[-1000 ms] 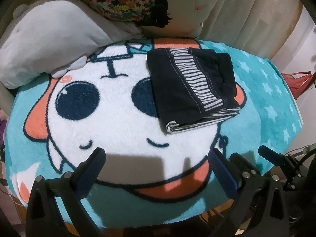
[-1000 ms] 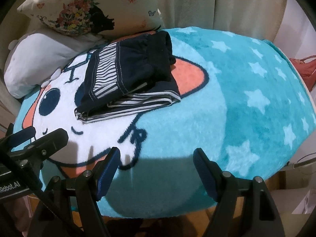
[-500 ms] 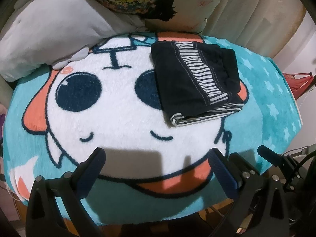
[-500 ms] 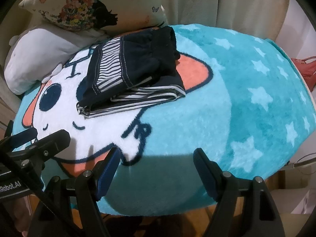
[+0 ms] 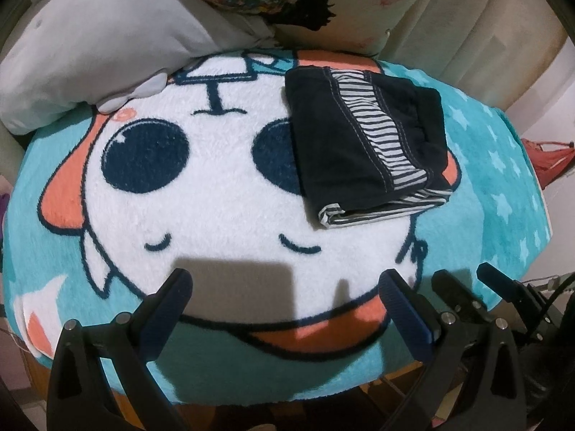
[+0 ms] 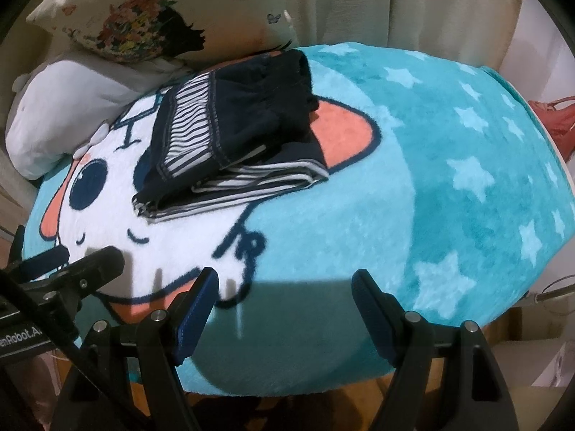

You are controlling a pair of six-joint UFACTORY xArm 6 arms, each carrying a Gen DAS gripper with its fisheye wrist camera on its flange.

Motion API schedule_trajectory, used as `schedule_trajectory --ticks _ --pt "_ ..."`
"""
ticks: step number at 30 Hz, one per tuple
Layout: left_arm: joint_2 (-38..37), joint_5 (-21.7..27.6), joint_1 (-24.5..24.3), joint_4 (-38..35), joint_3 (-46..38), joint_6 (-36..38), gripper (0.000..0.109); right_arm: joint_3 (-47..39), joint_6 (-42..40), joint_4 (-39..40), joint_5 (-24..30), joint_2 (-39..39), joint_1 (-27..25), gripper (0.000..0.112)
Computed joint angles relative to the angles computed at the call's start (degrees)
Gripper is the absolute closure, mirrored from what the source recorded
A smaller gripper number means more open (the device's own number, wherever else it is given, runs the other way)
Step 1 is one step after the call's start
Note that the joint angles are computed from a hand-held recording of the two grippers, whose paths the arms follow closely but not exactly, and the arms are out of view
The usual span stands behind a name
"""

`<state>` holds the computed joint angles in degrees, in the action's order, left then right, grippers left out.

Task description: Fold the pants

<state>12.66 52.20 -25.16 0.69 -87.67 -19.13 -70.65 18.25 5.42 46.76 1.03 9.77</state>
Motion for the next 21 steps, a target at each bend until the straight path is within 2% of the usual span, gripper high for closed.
schedule_trajectory --ticks 3,7,9,10,11,13,17,20,21 --pt "-0.12 -0.71 0.56 -4.29 0.2 1.47 0.006 -0.34 -0.05 0.54 -0.99 0.35 -1.25 0.031" --pt "0.61 -0.03 0.23 -5.75 -1.11 2.2 0.007 -1.06 -1.68 2.31 -3.51 1.1 -2.91 0.031" --pt "1.44 -0.03 0.24 -4.96 -2.64 1.49 0.018 -2.0 -3.55 4.73 -4.72 1.86 -4.0 0.031" --pt "2.23 0.44 0.45 -5.36 -4.01 1.76 0.028 -2.84 -5.25 6.99 -5.19 2.55 -4.82 0.031" --pt "3.89 2.0 1.02 -7.27 -6.81 2.76 0.034 -3.9 -6.91 9.3 -5.25 3.41 -5.58 0.031" --pt "7.03 4.4 2.25 -10.5 -11.73 3.19 0.038 -7.05 -12.17 16.46 -4.67 6.18 -7.55 0.031" --pt "15.08 5.99 4.16 -14.86 -22.44 3.2 0.038 -16.55 -22.53 29.79 -1.49 14.88 -10.82 0.031" --pt "23.29 7.57 5.12 -16.71 -33.1 2.56 0.038 -25.75 -26.0 34.45 3.37 22.7 -12.06 0.031" --pt "27.12 9.74 5.54 -18.29 -38.45 2.52 0.038 -28.72 -26.41 35.61 5.2 25.18 -12.4 0.031"
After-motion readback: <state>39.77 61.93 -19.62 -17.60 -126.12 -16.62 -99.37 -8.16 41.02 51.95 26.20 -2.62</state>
